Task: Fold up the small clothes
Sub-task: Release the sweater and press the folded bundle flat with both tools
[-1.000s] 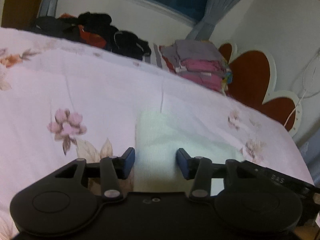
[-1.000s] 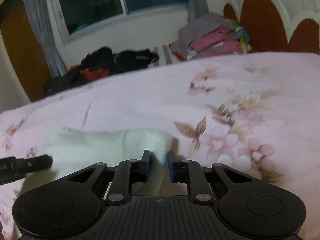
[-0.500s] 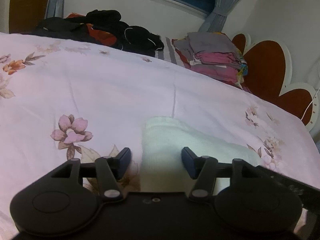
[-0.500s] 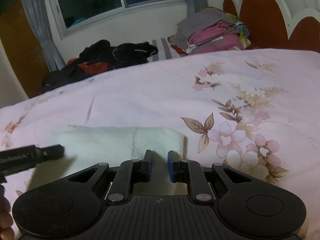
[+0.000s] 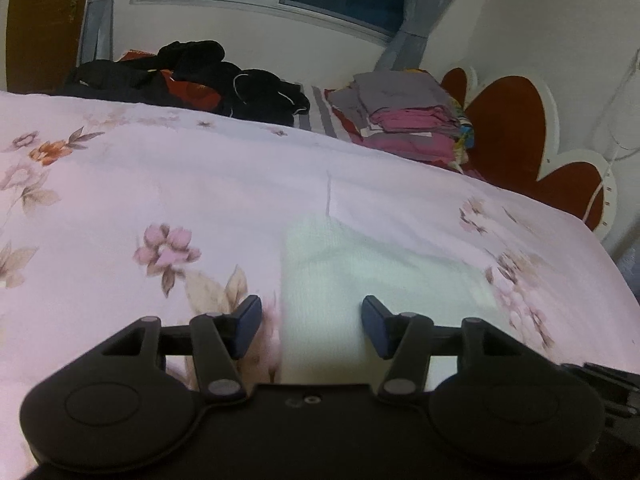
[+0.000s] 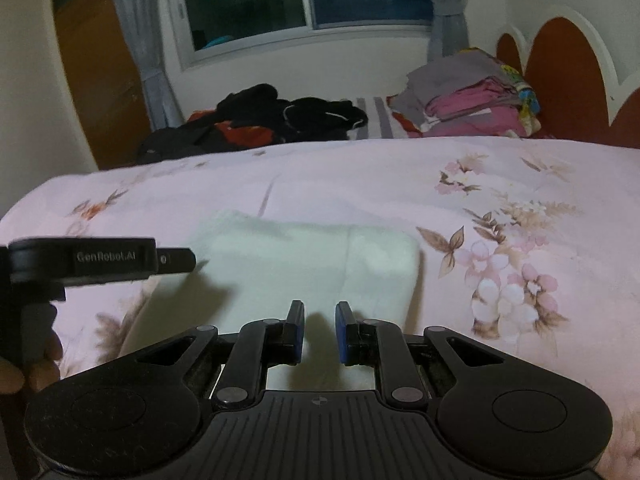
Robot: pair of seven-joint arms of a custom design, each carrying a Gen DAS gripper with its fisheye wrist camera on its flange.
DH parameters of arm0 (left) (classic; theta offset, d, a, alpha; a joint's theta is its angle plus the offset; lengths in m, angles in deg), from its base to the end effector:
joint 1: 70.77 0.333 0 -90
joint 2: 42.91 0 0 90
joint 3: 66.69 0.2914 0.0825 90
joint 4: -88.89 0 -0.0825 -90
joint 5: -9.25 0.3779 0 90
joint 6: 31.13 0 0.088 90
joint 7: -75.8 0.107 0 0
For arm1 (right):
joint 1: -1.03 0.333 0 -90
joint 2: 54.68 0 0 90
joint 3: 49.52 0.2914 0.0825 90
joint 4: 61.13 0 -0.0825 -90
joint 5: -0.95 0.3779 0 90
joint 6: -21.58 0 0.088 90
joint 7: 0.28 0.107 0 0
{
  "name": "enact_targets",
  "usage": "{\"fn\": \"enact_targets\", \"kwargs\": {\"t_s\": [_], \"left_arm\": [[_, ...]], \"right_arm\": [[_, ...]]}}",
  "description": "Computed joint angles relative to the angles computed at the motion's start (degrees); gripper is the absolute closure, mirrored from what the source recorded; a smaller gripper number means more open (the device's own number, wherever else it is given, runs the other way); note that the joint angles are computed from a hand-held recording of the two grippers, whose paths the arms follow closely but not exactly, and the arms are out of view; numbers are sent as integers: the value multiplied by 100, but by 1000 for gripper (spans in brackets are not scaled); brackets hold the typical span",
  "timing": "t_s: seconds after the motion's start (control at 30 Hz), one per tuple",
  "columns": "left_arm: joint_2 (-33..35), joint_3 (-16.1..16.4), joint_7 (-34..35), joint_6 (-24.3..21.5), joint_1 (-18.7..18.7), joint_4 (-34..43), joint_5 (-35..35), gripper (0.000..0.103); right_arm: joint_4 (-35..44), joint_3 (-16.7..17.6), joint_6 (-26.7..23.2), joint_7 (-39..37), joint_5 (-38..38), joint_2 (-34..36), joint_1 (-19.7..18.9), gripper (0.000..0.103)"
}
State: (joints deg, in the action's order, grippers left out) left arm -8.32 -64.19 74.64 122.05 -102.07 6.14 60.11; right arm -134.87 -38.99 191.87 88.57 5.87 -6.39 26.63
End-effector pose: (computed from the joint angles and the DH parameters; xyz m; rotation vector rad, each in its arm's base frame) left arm 0.6300 -0.3809 0.3804 -2.0772 1.3939 -0.9539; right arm 0.6557 0.4128 0.3347 -1.9476 1.2225 -0.3153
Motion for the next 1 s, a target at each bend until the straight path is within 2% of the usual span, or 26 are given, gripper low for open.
{"fn": "enact_targets", "kwargs": {"t_s": [0.1,0.2,0.3,0.43,0.53,0.57,0.63,0.73,0.8,0.9,1.0], "left_arm": [[-257,12,-220,74,-106,-415,197,49],[-166,-36,-285,45,-136,-382,310,46],[-46,-136,-136,-7,-75,-216,148,47],[-346,-161,-73,138,-119,-605,126,49],[-608,-257,-162,180,-97,-1025,115,49],[-693,-289,-243,218,-80,-1174,95,49],[-826,-324,-432,300,-80,-1421,154,49],[-869,-438,-431,395,-23,-1595,129,48],[-863,-431,-477,388,-66,-1609,197,48],[-854,-499,-351,397,-32,-1602,146,48],[-872,-586,-76,398,31,-1613,-35,47]], "right_arm": [[-621,-4,262,-85,-56,-305,-8,87],[-752,-295,324,44,-227,-284,175,87],[-553,-717,309,201,-533,-142,469,87],[-779,-617,202,333,-551,-354,351,87],[-1501,-86,590,135,-404,-823,-56,87],[-1711,5,650,71,-393,-970,-112,87],[-2147,412,731,-155,-284,-1219,-408,87],[-2638,700,763,-400,-177,-1472,-597,87],[-2799,552,719,-404,-181,-1556,-447,87],[-2975,0,748,-126,-275,-1622,15,87],[-2933,-233,632,167,-289,-1650,192,87]]}}
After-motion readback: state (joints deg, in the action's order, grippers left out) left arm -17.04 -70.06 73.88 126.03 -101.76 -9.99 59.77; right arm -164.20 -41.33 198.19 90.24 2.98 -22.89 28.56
